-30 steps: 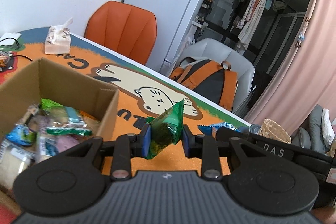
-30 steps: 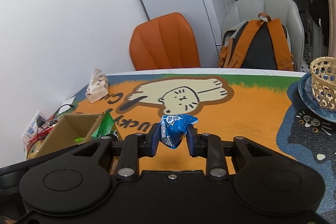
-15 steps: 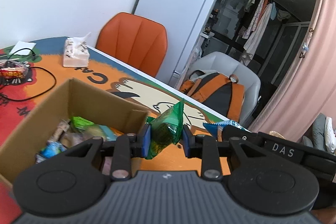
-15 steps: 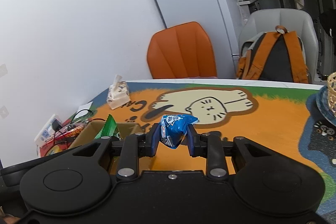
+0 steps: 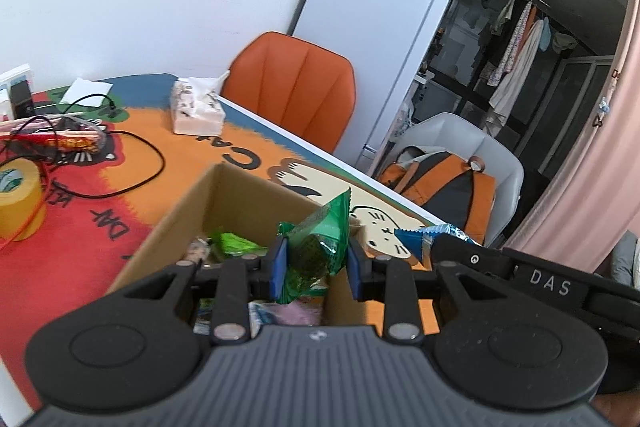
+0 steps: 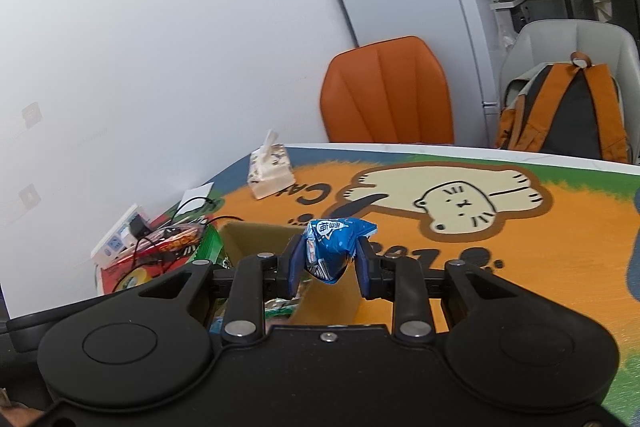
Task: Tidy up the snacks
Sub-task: 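Carry the green packet and blue candy with both tools over the box, then open both tools to drop the two snacks into the box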
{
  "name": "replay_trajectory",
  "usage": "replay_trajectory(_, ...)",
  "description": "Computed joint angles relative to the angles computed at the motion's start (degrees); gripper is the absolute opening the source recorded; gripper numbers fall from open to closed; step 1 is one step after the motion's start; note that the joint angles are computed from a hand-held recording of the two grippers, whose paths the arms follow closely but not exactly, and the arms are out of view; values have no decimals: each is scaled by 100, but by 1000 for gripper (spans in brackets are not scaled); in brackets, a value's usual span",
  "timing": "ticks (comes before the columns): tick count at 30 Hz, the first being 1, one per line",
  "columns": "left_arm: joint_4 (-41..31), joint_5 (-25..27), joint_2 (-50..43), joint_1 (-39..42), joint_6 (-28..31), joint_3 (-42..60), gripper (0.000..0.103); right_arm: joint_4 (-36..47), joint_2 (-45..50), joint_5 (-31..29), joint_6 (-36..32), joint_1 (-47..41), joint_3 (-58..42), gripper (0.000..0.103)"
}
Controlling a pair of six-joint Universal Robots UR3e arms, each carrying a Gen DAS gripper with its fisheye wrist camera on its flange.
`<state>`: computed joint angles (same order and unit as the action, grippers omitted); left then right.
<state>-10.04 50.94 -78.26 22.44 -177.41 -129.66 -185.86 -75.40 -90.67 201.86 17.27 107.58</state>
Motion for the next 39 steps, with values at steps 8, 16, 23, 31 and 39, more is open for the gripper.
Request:
replay_trajectory(8,-777,-247,462,509,442,-93,33,104,154,-79,102,246,-232,28)
replay_trajectory(16,-1722,-703,1128,1241,1090,-272,38,318,233,-361,120,609,-525,28)
replay_trajectory(23,-3100,-1185,1887,1992,1962,-322,55,576,298,-620,111,980,-835,28)
replay_trajectory(31,-4846,-1548,2686,2640,3071,-240,78,809,154,-835,269,1224,-851,43)
replay_trajectory(39,-6256,-1644,3234,2970,3920,-91,83,873,-347,-1226,388,1442,-399,56)
